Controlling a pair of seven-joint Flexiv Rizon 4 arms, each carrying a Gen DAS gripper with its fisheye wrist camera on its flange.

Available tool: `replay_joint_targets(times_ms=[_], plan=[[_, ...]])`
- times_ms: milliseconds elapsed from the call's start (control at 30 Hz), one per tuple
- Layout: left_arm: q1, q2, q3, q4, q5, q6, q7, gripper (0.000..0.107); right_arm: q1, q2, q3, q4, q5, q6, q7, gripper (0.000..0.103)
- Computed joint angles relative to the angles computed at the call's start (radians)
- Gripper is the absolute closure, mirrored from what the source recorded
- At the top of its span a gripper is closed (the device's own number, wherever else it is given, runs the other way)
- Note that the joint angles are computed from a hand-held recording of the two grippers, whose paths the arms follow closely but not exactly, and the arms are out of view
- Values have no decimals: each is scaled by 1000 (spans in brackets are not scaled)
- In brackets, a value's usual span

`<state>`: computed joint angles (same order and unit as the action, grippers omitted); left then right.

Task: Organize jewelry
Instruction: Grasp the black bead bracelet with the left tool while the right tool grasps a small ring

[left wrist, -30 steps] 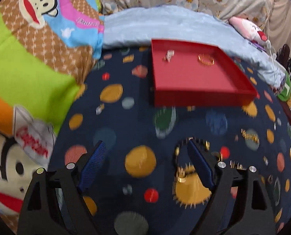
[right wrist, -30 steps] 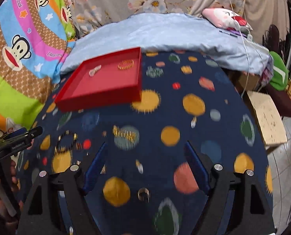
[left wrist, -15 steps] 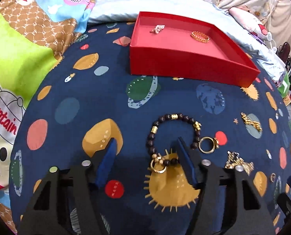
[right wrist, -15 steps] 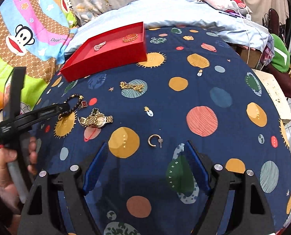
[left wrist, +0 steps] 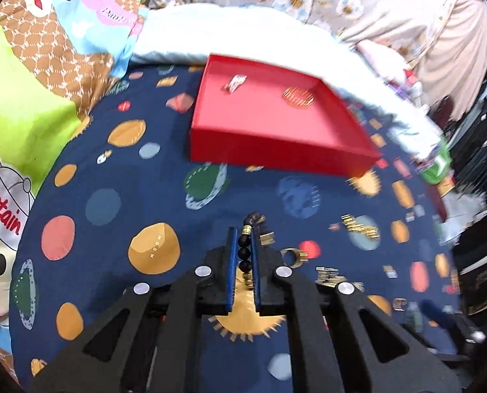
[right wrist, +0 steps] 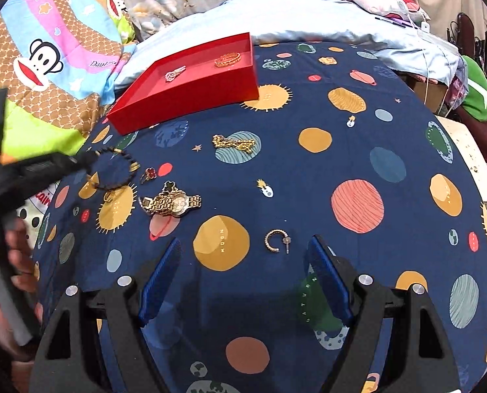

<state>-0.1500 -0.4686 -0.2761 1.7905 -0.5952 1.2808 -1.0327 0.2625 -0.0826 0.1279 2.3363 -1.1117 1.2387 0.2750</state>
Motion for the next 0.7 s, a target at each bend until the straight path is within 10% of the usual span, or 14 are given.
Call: replay_joint_targets(times_ms=[200, 700], plan=[[63, 113, -94, 93, -215, 24, 183, 100, 12, -30, -4, -20, -5, 33, -8, 28], [-18, 161, 39, 166, -223, 5, 194, 100, 101, -176, -64, -169, 11, 122, -115, 74]])
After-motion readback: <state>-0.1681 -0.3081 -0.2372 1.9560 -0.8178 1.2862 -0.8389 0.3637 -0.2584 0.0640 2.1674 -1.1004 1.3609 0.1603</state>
